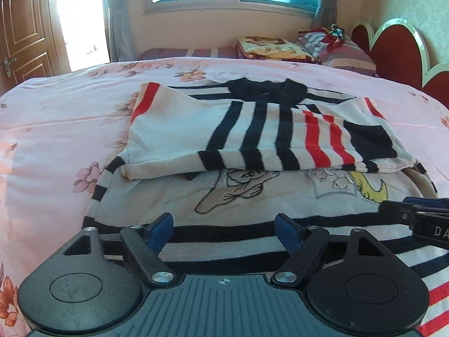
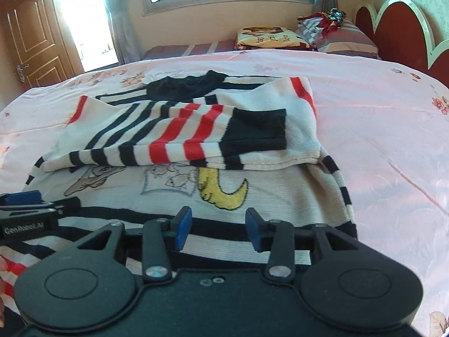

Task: Fold small clothes

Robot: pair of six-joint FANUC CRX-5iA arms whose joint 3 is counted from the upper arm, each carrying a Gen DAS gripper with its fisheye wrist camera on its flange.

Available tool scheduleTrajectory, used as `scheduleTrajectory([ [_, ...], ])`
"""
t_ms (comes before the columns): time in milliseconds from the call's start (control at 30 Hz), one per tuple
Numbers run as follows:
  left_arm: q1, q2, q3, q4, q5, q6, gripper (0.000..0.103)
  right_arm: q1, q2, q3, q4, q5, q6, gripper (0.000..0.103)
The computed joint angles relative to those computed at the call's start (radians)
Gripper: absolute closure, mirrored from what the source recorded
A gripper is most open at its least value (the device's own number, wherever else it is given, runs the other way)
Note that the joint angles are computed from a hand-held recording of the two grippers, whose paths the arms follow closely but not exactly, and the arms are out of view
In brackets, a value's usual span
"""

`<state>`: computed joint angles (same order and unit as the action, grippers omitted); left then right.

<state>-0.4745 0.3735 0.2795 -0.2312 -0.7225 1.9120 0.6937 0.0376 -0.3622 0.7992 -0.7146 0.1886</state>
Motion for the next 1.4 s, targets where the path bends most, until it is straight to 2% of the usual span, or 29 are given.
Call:
scheduleTrajectory([
  [200,-0.034,-0.012,-0.004,-0.036,-0.024,0.040,0.024,0.026,0.014,0.025,-0.025,0.036,0.062,0.059],
  [333,-0.039,-0.007,-0.013,-0.058,-0.058,0.067,0.024,0.034,0.035,0.036,-0.059,0.011,0.111,0.059],
  [367,-0.040,-0.012,-0.028,-0.075,-0.046,0.072,0.024,0.038,0.043,0.037,-0.065,-0.012,0.127,0.059],
  [467,-0.037,-0.036,-0.064,-0.099,-0.030,0.081,0.017,0.031,0.019,-0.023,-0.010,-0.012,0.104,0.060],
  [600,0.003,-0.080,-0.133,-0.051,0.000,0.037,0.016,0.034,-0.036,-0.104,0.067,-0.064,0.059,0.060],
  [800,0.041,-0.142,-0.234,-0.003,0.061,-0.024,0.014,0.065,-0.099,-0.177,0.102,-0.151,-0.072,0.058],
  [867,0.050,-0.153,-0.251,0.018,0.072,-0.057,0.014,0.088,-0.087,-0.160,0.092,-0.203,-0.085,0.058],
  [933,0.053,-0.163,-0.244,0.028,0.043,-0.051,0.014,0.116,-0.066,-0.117,0.059,-0.270,-0.084,0.058],
  [1067,0.070,-0.230,-0.328,0.116,0.122,-0.134,0.014,0.170,-0.074,-0.100,0.067,-0.254,-0.132,0.058],
  [1233,0.071,-0.242,-0.374,0.175,0.145,-0.212,0.014,0.233,-0.016,-0.038,0.054,-0.231,-0.114,0.058],
  [1333,0.067,-0.238,-0.388,0.162,0.138,-0.228,0.014,0.262,0.026,-0.004,0.043,-0.263,-0.084,0.059],
  [1400,0.071,-0.258,-0.439,0.158,0.203,-0.268,0.011,0.272,0.046,0.008,0.024,-0.310,-0.055,0.060],
])
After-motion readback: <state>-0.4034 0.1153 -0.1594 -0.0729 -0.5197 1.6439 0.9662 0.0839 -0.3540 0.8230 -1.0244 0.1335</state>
